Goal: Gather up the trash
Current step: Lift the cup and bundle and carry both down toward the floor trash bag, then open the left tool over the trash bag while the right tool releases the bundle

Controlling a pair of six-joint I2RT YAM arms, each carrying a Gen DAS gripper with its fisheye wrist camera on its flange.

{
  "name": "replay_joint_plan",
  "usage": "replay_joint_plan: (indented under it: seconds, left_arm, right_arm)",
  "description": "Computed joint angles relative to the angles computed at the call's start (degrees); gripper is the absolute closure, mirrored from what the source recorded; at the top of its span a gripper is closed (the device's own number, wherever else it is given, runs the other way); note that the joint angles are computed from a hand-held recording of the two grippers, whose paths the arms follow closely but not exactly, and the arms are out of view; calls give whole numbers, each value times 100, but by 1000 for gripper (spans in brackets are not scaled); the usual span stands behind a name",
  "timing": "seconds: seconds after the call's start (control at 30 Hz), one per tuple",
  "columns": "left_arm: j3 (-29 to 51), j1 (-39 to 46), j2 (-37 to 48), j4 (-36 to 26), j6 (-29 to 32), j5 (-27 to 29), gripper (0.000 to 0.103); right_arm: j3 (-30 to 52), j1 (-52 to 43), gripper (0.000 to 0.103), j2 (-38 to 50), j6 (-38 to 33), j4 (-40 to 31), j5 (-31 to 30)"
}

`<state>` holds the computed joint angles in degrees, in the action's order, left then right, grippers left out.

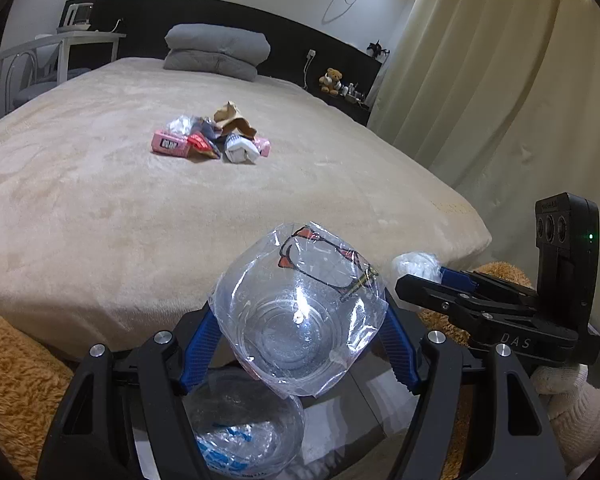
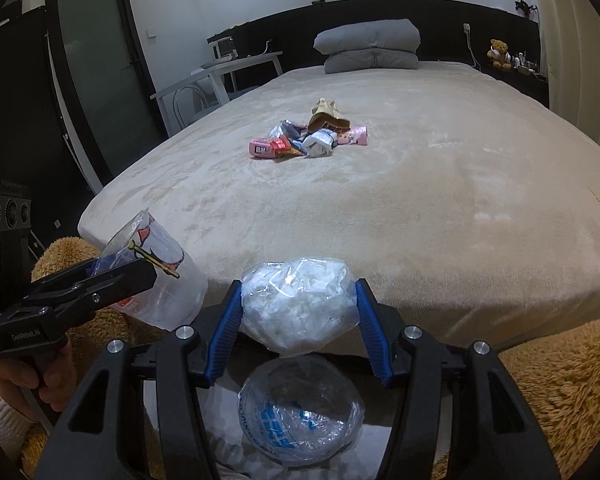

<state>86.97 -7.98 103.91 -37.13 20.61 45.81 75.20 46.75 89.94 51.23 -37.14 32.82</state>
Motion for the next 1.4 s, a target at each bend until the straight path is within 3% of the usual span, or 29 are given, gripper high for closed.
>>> replay_joint_plan:
  seconds: [0.3,0.43,0.73,1.2,1.4]
  left_arm:
    - [413,-165,617,-963,351,-408,33]
    - [874,-201,1102,-1476,378,-547,33]
    - [1786,-368,2064,-2417,470,-1078,33]
    - [3059,-601,3319,-3533,230,-1917,33]
    - [3254,-608,3587,-3830,206,-2076,33]
  right_arm:
    - [-12,-497,47,375,231,-31,-1208]
    - [-105,-832,47,591,323,171,-2020]
    - [-129,-1350,47,1173,562,232,-3234]
    - [41,-1777,47,2101,827,274,-4569]
    - [378,-1803,47,2450,867,-19,-4763]
